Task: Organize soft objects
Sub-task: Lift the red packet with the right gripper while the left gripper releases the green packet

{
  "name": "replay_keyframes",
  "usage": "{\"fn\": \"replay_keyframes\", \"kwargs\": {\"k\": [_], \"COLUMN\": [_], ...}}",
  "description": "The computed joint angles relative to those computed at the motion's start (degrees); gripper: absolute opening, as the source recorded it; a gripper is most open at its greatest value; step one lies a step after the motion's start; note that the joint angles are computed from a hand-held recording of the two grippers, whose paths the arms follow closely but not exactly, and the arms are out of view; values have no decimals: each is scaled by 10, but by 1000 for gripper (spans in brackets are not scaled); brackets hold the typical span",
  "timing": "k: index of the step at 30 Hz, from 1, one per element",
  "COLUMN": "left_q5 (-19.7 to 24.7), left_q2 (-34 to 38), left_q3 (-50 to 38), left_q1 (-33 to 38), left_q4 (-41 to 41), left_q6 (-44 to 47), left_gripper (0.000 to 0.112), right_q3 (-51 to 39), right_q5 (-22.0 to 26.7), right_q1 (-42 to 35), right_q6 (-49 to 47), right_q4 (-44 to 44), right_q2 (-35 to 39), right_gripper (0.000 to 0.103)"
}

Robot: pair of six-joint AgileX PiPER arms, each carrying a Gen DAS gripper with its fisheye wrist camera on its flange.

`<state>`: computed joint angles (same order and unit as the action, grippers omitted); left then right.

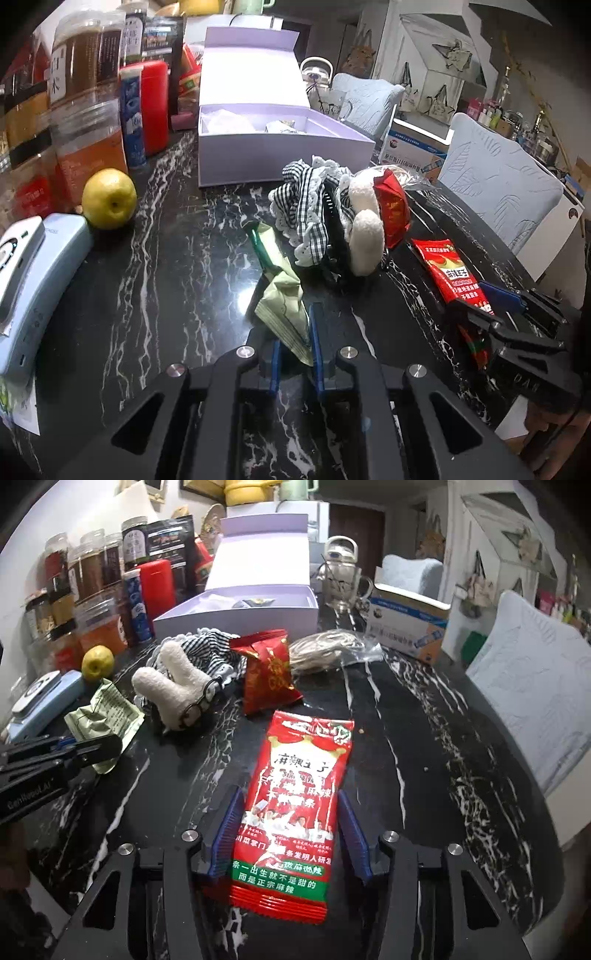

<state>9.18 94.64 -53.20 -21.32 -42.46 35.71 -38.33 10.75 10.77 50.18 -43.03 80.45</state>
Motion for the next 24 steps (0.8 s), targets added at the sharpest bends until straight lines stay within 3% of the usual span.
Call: {"fn": "replay_keyframes", "kwargs": {"k": [3,5,11,14,20,24], "left_q5": [8,3,13,13,-5,36], "left_q2": [-7,-15,-39,-51,-48,-14], "left_q3": [8,14,24,34,34,2], "left_q1": [4,2,8,8,2,12], "left_q4": [-84,-91,-87,-78,28,94], "left_q6": [95,106,106,100,-7,-82], "left_gripper": [12,12,12,11,12,12], "right_q3": [8,15,51,65,75,71], "right_q5": [-3,-4,-11,-17,-10,-8], "right_q1": [4,8,13,10,16,14], "right_q6": [90,146,155,104,80,50], "right_q4": [-77,-125,-112,-55,-21,13], "right_q2": [-4,-9,-48,-67,-83,-82], "right_gripper": [47,47,46,46,46,47]}}
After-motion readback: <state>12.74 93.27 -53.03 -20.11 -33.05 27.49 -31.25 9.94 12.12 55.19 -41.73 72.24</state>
